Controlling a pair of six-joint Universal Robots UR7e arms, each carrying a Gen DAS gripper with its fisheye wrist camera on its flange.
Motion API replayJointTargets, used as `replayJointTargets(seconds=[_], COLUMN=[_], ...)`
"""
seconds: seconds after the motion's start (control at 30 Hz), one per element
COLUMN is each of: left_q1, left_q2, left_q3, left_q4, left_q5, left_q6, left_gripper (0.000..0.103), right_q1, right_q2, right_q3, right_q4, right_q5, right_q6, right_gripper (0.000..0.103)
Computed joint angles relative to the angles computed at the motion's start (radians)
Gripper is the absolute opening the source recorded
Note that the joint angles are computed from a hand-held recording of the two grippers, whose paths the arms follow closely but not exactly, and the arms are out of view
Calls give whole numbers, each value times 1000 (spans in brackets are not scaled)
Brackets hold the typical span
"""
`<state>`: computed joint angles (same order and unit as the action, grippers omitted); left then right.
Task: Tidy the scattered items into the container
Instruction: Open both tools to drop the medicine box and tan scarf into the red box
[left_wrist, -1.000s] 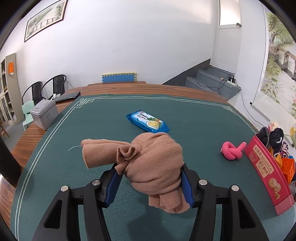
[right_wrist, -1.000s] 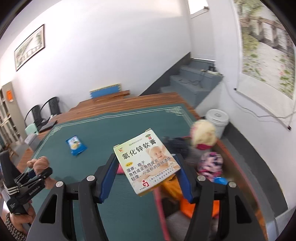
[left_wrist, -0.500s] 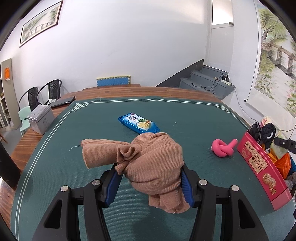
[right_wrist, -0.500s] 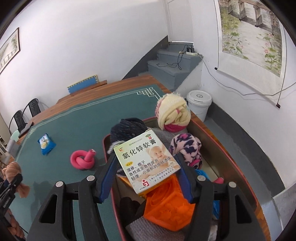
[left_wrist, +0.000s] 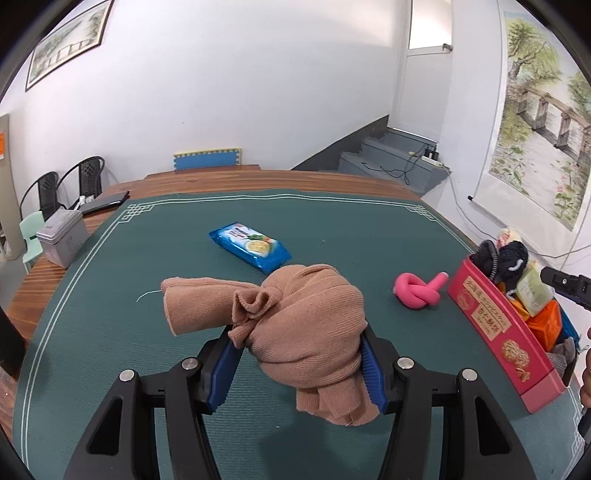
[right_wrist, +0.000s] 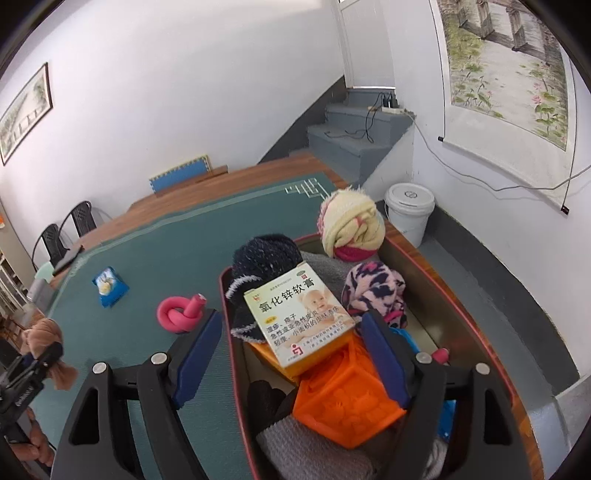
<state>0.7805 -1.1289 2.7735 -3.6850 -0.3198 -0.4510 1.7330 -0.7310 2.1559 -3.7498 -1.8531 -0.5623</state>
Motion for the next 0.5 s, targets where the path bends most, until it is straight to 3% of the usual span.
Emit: replayJointTargets(seconds=[0.13, 0.2, 0.33, 0.5], left_q1=[-35, -57, -90, -91], left_q2=[-13, -18, 10, 98], left_q3=[11, 14, -3, -79], left_q4=[14, 29, 42, -15], left_q5=[-59, -87, -163, -335], left_q6=[-6, -21, -45, 2], left_gripper=[59, 59, 59, 59], right_q1=[-10, -29, -54, -82], right_q2=[-31, -29, 41, 117], right_q3=[67, 107, 128, 127], right_q4=[-92, -206, -480, -704], right_q5=[44, 61, 6, 0], right_q6=[0, 23, 25, -1], right_gripper=[81, 81, 81, 81])
